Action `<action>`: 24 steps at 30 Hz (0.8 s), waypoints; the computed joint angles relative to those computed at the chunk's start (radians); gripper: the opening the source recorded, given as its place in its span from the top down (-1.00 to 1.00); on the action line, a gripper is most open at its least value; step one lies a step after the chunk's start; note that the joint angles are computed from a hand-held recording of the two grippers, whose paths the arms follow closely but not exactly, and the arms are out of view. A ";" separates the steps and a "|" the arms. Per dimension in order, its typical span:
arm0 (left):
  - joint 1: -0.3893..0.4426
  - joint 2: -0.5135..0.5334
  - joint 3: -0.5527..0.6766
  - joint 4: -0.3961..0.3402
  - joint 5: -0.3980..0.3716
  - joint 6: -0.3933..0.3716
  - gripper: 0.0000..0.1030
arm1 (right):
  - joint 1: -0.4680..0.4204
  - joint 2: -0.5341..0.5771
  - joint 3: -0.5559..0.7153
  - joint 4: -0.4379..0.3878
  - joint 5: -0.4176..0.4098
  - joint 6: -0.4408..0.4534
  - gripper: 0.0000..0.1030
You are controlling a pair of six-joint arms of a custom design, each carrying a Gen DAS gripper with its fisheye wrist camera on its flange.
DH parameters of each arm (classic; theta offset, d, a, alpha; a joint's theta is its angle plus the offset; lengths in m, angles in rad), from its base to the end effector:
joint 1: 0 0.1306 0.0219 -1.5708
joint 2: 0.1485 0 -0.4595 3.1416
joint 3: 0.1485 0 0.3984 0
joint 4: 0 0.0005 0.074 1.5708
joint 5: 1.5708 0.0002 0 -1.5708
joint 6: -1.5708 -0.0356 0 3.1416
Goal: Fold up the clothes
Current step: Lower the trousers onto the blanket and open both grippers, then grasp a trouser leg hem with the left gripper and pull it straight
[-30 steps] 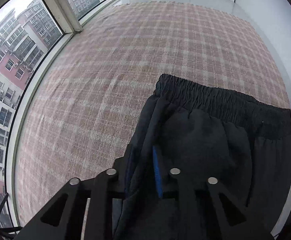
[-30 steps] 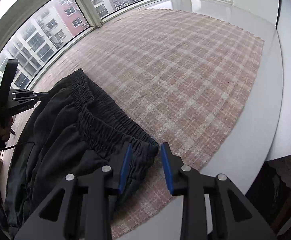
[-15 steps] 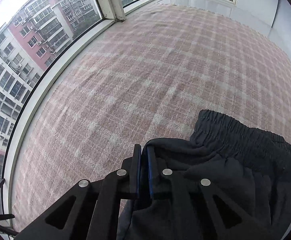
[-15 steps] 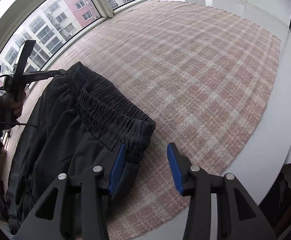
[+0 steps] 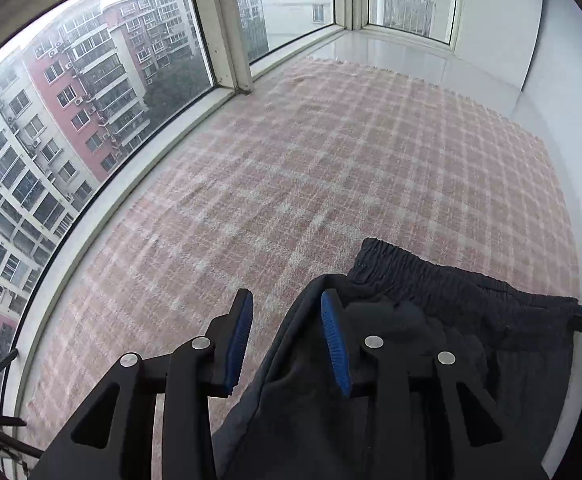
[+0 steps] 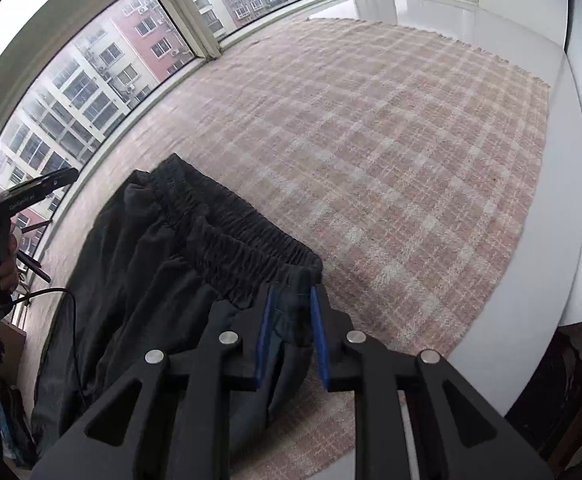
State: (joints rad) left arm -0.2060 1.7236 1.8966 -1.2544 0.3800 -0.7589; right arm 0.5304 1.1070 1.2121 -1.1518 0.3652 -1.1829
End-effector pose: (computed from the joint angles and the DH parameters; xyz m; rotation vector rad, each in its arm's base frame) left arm 0.5854 -0.1363 0.5434 1.2946 2.2073 -0.2987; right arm 0.2906 0.1551 0.5163 0.9266 2.3489 0.2061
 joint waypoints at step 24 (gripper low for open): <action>1.116 0.139 0.245 -0.268 -0.022 -0.268 0.05 | 0.235 0.698 0.898 -0.009 -0.094 0.913 0.49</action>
State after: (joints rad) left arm 0.9099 1.8622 2.1420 -1.5220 0.3585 -1.0266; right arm 0.7654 1.8050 2.1104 -1.1604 0.2713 -0.2700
